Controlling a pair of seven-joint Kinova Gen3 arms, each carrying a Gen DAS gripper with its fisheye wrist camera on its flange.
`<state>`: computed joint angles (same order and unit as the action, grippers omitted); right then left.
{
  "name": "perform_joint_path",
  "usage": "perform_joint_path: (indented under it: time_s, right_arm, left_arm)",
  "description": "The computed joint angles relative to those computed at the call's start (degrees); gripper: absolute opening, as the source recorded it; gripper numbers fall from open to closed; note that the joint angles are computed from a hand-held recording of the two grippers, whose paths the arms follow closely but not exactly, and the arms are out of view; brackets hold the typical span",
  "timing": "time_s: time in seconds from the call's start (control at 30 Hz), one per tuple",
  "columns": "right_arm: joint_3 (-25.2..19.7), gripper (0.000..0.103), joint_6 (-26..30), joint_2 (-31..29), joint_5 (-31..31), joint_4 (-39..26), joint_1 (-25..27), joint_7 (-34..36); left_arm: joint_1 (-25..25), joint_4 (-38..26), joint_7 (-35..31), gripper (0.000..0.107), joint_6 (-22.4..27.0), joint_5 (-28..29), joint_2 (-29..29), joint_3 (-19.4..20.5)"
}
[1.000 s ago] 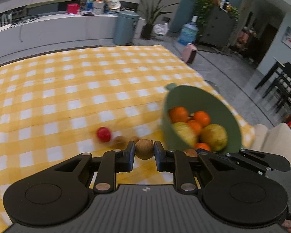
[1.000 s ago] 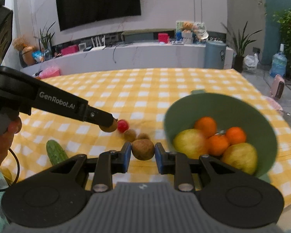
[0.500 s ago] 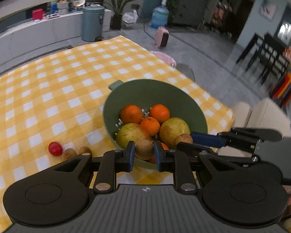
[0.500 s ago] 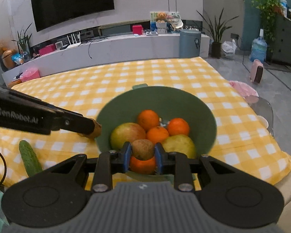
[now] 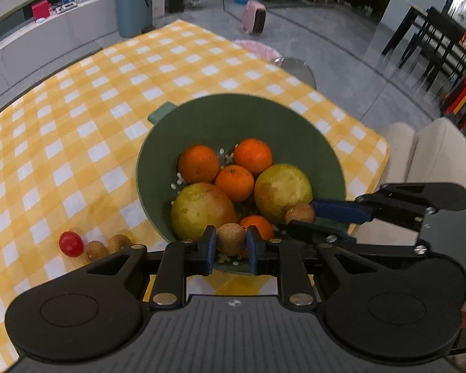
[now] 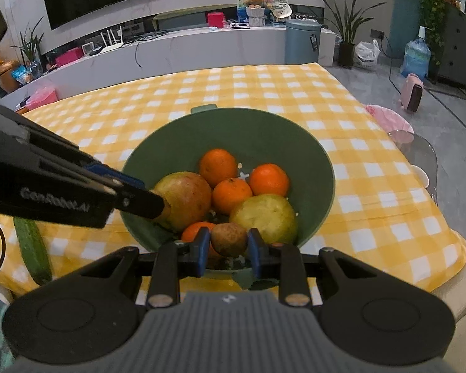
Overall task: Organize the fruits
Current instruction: 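Carry both kiwis over the green colander and release them inside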
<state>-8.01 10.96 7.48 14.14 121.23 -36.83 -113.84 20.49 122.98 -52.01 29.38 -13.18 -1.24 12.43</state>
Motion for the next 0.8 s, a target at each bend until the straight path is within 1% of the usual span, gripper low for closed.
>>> perform_joint_path:
  time_s: [0.13,0.2,0.3,0.47,0.6,0.7,0.8]
  right_arm:
    - [-1.34,0.023,0.15,0.12,-1.61,-0.17,1.16,2.19]
    - [-1.67,0.023,0.34,0.26,-2.14,-0.36,1.34,3.12]
    - [-4.34,0.023,1.02,0.68,-5.76,-1.05,4.15,8.13]
    - [-5.05,0.023,3.87,1.75,-8.82,-3.22,5.23,13.75]
    - [-3.58,0.023,6.2,2.54,-8.19,-4.92,4.04,14.53]
    - [-3.15,0.023,5.55,2.42,-8.51,-4.53,3.87,14.46]
    - [-2.73,0.029,3.51,1.76,-9.18,-3.17,3.9,13.31]
  left_arm:
    - [-0.4,-1.02,-4.57,0.023,0.67,3.91,1.45,-0.88]
    - [-0.36,-1.35,-5.45,0.023,0.95,4.53,2.06,-1.06]
    - [-0.29,-1.79,-6.64,0.023,1.35,5.36,2.88,-1.38]
    - [-0.41,-1.66,-8.39,0.023,0.8,6.94,3.51,-1.92]
    - [-0.18,-1.06,-8.73,0.023,-0.07,6.67,3.34,-2.01]
    - [-0.19,-0.71,-9.47,0.023,-0.53,6.74,3.11,-2.01]
    - [-0.35,-0.4,-9.79,0.025,-0.91,7.08,2.85,-2.08]
